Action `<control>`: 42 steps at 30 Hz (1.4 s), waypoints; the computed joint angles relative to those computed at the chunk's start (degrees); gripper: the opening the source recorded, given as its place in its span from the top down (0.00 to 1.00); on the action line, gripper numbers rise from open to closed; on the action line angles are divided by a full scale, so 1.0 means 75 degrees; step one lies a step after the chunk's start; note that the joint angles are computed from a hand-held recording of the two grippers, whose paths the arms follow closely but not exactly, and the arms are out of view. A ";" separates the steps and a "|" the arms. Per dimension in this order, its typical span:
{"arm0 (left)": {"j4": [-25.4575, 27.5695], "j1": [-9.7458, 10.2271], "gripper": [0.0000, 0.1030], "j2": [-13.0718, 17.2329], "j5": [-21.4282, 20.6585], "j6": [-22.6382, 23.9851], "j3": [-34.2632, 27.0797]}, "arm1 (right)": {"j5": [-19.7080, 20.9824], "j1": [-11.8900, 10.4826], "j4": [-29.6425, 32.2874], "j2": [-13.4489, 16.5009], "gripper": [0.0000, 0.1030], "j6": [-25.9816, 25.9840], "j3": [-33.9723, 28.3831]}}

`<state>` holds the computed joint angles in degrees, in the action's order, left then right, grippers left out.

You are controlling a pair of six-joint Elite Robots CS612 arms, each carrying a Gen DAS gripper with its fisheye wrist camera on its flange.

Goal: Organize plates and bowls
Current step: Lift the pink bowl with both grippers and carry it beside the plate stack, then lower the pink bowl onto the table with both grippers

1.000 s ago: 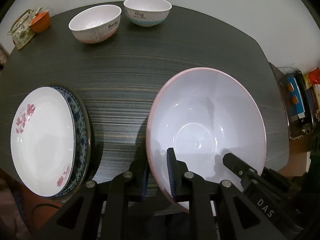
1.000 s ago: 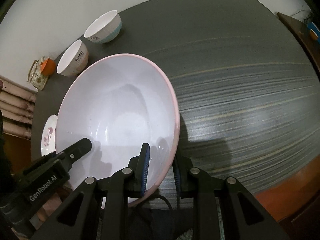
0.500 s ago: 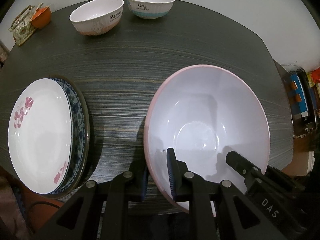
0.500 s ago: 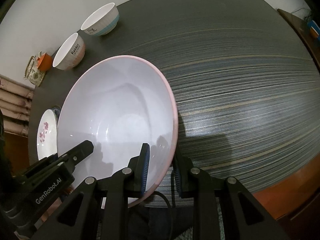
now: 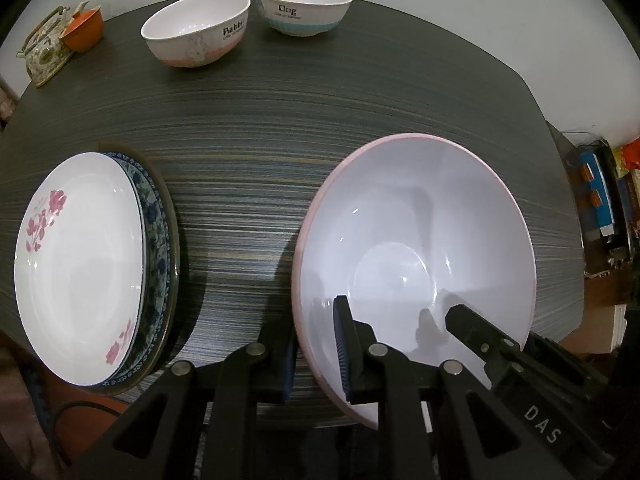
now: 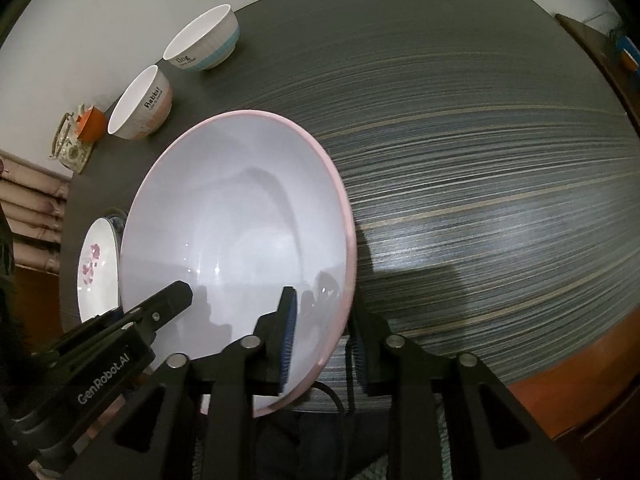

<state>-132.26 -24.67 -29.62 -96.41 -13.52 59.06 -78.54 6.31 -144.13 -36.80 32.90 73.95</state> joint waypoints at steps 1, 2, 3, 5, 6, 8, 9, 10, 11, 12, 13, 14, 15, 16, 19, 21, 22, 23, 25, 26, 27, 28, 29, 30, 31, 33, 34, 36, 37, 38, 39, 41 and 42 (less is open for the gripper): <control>0.0002 0.0008 0.83 -0.0002 -0.0001 -0.0012 0.0001 | -0.0023 0.0004 -0.0038 -0.0010 0.67 -0.0012 0.0012; 0.0016 0.0009 0.83 -0.0001 0.0020 -0.0027 -0.0006 | -0.0052 0.0010 -0.0056 -0.0022 0.67 -0.0022 0.0022; 0.0031 0.0017 0.83 -0.0002 0.0023 -0.0043 -0.0010 | -0.0070 0.0013 -0.0074 -0.0031 0.66 -0.0019 0.0026; 0.0018 0.0044 0.83 -0.0020 -0.0023 -0.0112 0.0002 | -0.0094 0.0012 -0.0124 -0.0042 0.64 0.0006 0.0035; -0.0018 0.0062 0.83 -0.0027 -0.0044 -0.0137 0.0012 | -0.0141 0.0015 -0.0155 -0.0052 0.63 0.0022 0.0040; -0.0110 0.0096 0.83 -0.0044 -0.0081 -0.0167 0.0034 | -0.0194 0.0017 -0.0192 -0.0061 0.58 0.0061 0.0036; -0.0137 0.0125 0.82 -0.0050 -0.0132 -0.0160 0.0030 | -0.0194 0.0012 -0.0222 -0.0069 0.58 0.0075 0.0045; -0.0175 0.0144 0.82 -0.0056 -0.0160 -0.0184 0.0032 | -0.0184 0.0002 -0.0244 -0.0075 0.56 0.0080 0.0049; -0.0226 0.0173 0.81 -0.0066 -0.0173 -0.0223 0.0035 | -0.0153 -0.0013 -0.0260 -0.0081 0.55 0.0084 0.0048; -0.0262 0.0189 0.80 -0.0080 -0.0175 -0.0244 0.0051 | -0.0094 -0.0040 -0.0326 -0.0099 0.55 0.0101 0.0067; -0.0301 0.0212 0.80 -0.0095 -0.0206 -0.0270 0.0061 | -0.0103 -0.0054 -0.0411 -0.0119 0.55 0.0143 0.0091; -0.0321 0.0235 0.80 -0.0103 -0.0265 -0.0294 0.0063 | -0.0139 -0.0060 -0.0454 -0.0134 0.54 0.0156 0.0101; -0.0313 0.0255 0.80 -0.0109 -0.0316 -0.0317 0.0061 | -0.0202 -0.0073 -0.0515 -0.0164 0.53 0.0161 0.0125; -0.0285 0.0278 0.80 -0.0114 -0.0369 -0.0345 0.0057 | -0.0246 -0.0081 -0.0563 -0.0177 0.52 0.0188 0.0129; -0.0399 0.0303 0.80 -0.0170 -0.0436 -0.0361 0.0155 | -0.0325 -0.0112 -0.0738 -0.0224 0.51 0.0269 0.0165; -0.0465 0.0330 0.79 -0.0153 -0.0641 -0.0309 0.0128 | -0.0381 -0.0117 -0.0781 -0.0237 0.51 0.0285 0.0169; -0.0382 0.0356 0.79 -0.0132 -0.0782 -0.0300 0.0080 | -0.0387 -0.0116 -0.0790 -0.0232 0.51 0.0281 0.0154; -0.0252 0.0339 0.79 -0.0098 -0.0830 -0.0382 -0.0020 | -0.0379 -0.0119 -0.0791 -0.0228 0.51 0.0287 0.0140; -0.0205 0.0340 0.78 -0.0059 -0.0810 -0.0382 -0.0112 | -0.0370 -0.0111 -0.0778 -0.0217 0.51 0.0318 0.0115; -0.0165 0.0340 0.78 -0.0048 -0.0757 -0.0382 -0.0152 | -0.0359 -0.0115 -0.0797 -0.0231 0.51 0.0303 0.0142; -0.0140 0.0359 0.74 -0.0018 -0.0761 -0.0431 -0.0214 | -0.0360 -0.0114 -0.0792 -0.0237 0.51 0.0301 0.0150; -0.0127 0.0384 0.72 -0.0007 -0.0822 -0.0474 -0.0240 | -0.0355 -0.0113 -0.0758 -0.0231 0.51 0.0339 0.0137; -0.0104 0.0401 0.72 0.0010 -0.0889 -0.0523 -0.0278 | -0.0328 -0.0127 -0.0771 -0.0246 0.51 0.0338 0.0172; -0.0077 0.0412 0.71 0.0013 -0.0921 -0.0553 -0.0291 | -0.0295 -0.0132 -0.0800 -0.0246 0.51 0.0334 0.0179; -0.0047 0.0417 0.71 0.0018 -0.0952 -0.0590 -0.0311 | -0.0318 -0.0130 -0.0801 -0.0253 0.51 0.0327 0.0178; -0.0095 0.0438 0.71 0.0022 -0.1029 -0.0612 -0.0326 | -0.0330 -0.0133 -0.0819 -0.0270 0.51 0.0315 0.0190; -0.0160 0.0457 0.71 0.0020 -0.1097 -0.0629 -0.0314 | -0.0314 -0.0136 -0.0836 -0.0275 0.51 0.0320 0.0189; -0.0203 0.0512 0.71 0.0042 -0.1422 -0.0629 -0.0345 | -0.0331 -0.0132 -0.0872 -0.0286 0.51 0.0287 0.0181; -0.0178 0.0545 0.71 0.0055 -0.1579 -0.0667 -0.0371 | -0.0352 -0.0128 -0.0879 -0.0290 0.51 0.0279 0.0171; -0.0148 0.0577 0.71 0.0068 -0.1763 -0.0708 -0.0411 | -0.0347 -0.0127 -0.0880 -0.0288 0.51 0.0281 0.0161; -0.0140 0.0590 0.71 0.0068 -0.1789 -0.0713 -0.0427 | -0.0333 -0.0126 -0.0888 -0.0293 0.51 0.0291 0.0161; -0.0257 0.0607 0.71 0.0017 -0.1669 -0.0756 -0.0401 | -0.0327 -0.0121 -0.0871 -0.0295 0.51 0.0269 0.0138; -0.0294 0.0620 0.71 -0.0004 -0.1659 -0.0773 -0.0395 | -0.0320 -0.0119 -0.0846 -0.0295 0.51 0.0227 0.0110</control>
